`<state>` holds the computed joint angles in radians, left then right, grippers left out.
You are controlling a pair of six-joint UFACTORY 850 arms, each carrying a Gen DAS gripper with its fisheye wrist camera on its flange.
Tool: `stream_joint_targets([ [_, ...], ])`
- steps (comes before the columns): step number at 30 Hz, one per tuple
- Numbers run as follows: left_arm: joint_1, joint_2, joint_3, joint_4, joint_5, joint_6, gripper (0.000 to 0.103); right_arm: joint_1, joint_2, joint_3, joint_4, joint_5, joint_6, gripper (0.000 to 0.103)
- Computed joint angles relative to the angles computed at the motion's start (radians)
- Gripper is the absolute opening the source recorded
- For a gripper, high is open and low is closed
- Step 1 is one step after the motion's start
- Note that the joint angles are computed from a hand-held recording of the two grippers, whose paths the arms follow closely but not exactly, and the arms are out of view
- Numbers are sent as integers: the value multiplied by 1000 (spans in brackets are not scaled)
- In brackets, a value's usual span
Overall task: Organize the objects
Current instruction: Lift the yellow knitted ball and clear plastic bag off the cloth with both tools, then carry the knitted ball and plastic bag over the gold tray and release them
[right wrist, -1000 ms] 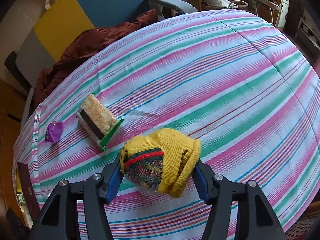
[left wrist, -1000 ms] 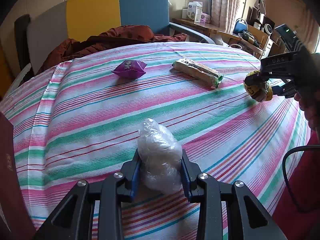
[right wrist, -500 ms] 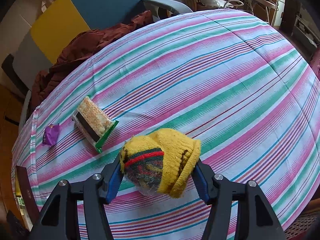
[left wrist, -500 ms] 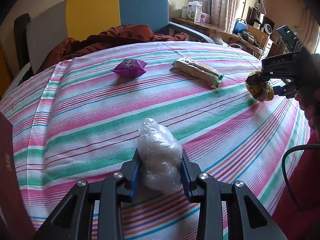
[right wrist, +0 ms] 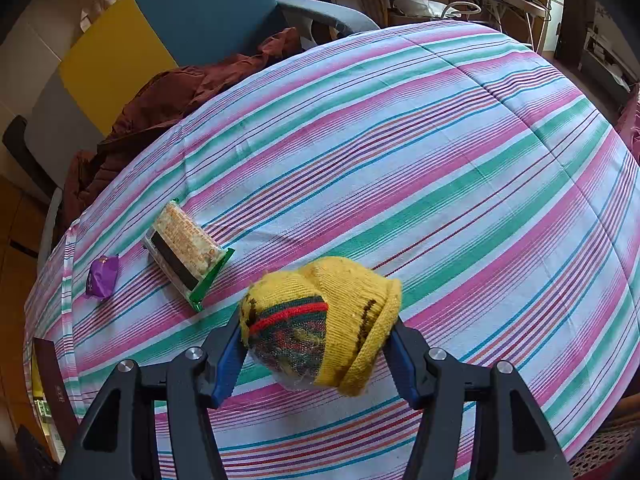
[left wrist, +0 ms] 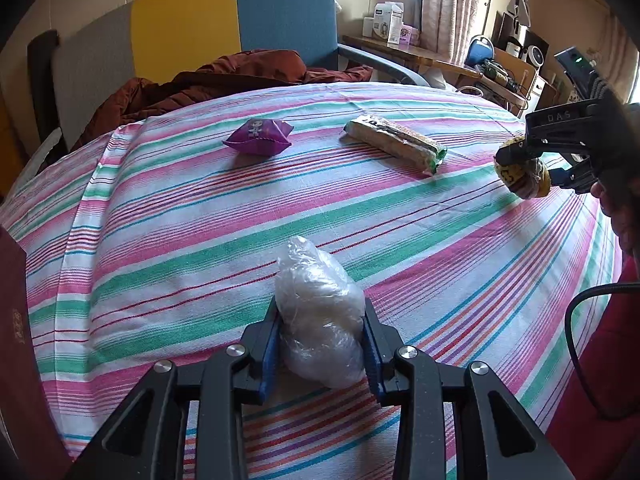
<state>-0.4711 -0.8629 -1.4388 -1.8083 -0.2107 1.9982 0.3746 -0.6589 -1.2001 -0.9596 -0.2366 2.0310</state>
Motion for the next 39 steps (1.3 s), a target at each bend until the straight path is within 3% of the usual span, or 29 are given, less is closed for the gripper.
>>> stream_joint_targets([
  [19,-1,-2,0,-23,4,30,37,1,12,11,-67,3,61,62],
  [27,6,11,1,163,4,-153,34,11,27,20,-262,9,229,62],
  [30,19,42,30,98,-1,-81,34,11,17,8,-226,18,172,62],
  [34,57,111,89,-46,-35,62,34,26,-2,-32,-104,-7,0,61],
  [39,118,186,149,-105,-73,116,35,79,-35,-123,71,-58,-261,61],
])
